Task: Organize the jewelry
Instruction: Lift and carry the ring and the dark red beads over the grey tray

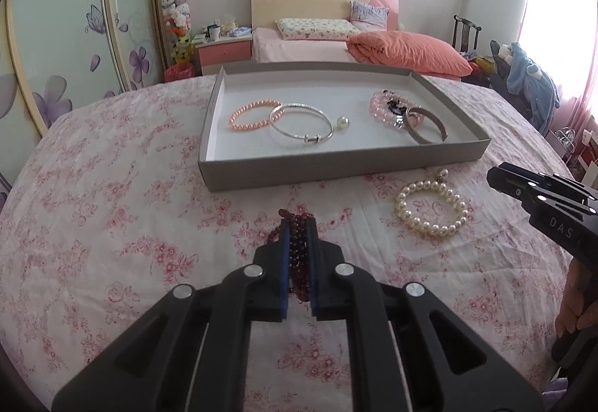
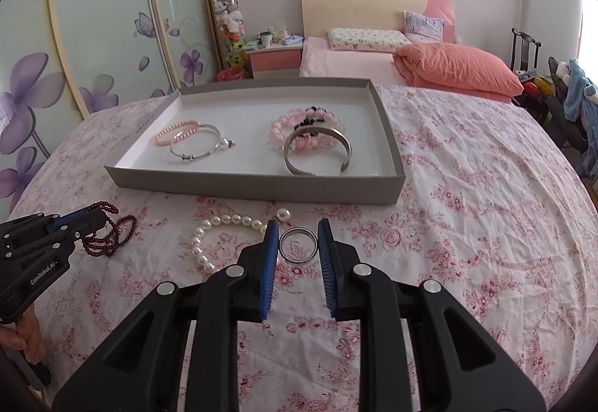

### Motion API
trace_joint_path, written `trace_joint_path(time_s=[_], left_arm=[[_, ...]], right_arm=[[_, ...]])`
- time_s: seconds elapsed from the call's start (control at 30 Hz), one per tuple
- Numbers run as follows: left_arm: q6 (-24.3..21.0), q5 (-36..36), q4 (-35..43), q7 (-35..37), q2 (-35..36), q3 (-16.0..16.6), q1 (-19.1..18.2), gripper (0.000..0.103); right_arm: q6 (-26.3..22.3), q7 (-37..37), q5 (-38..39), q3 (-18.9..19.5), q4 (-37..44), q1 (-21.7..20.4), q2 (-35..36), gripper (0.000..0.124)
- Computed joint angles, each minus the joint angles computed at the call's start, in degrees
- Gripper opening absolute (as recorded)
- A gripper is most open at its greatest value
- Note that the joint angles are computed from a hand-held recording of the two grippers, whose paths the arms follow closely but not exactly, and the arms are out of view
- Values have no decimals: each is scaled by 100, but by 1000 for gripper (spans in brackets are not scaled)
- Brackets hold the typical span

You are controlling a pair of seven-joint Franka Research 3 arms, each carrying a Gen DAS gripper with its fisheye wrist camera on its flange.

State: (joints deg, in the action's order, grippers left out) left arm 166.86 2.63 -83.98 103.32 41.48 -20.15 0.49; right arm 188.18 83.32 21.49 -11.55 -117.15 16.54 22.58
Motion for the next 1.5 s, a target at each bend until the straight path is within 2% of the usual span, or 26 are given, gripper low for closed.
trace_joint_path(time_s=[0.2, 0.33, 0.6, 0.8, 1.03, 1.3, 1.5], left_arm=[[465, 76, -295, -45, -183, -38, 37, 9], [739, 248, -440, -204, -279, 31, -4, 9], [929, 474, -531, -381, -340, -133, 127, 9], [1122, 571, -593, -470, -404, -245, 212, 9], [1508, 843, -590, -779, -481, -145, 137, 9], [1564, 1125, -283, -1030, -362, -128, 83, 9], [1553, 1217, 32, -1202, -203, 27, -90, 9]], right_arm=[[442, -176, 136, 101, -143, 7, -104, 23], [763, -389, 304, 317, -233, -113, -181, 23], [1311, -729, 487, 773, -331, -423, -272, 23], [1748, -640, 324, 1087, -407, -717, -319, 23], [2234, -716, 269, 1157, -360, -723, -314, 23], [2399, -710, 162, 1214, -205, -777, -246, 23], [2491, -808, 231, 1193, 9, -736, -139, 23]])
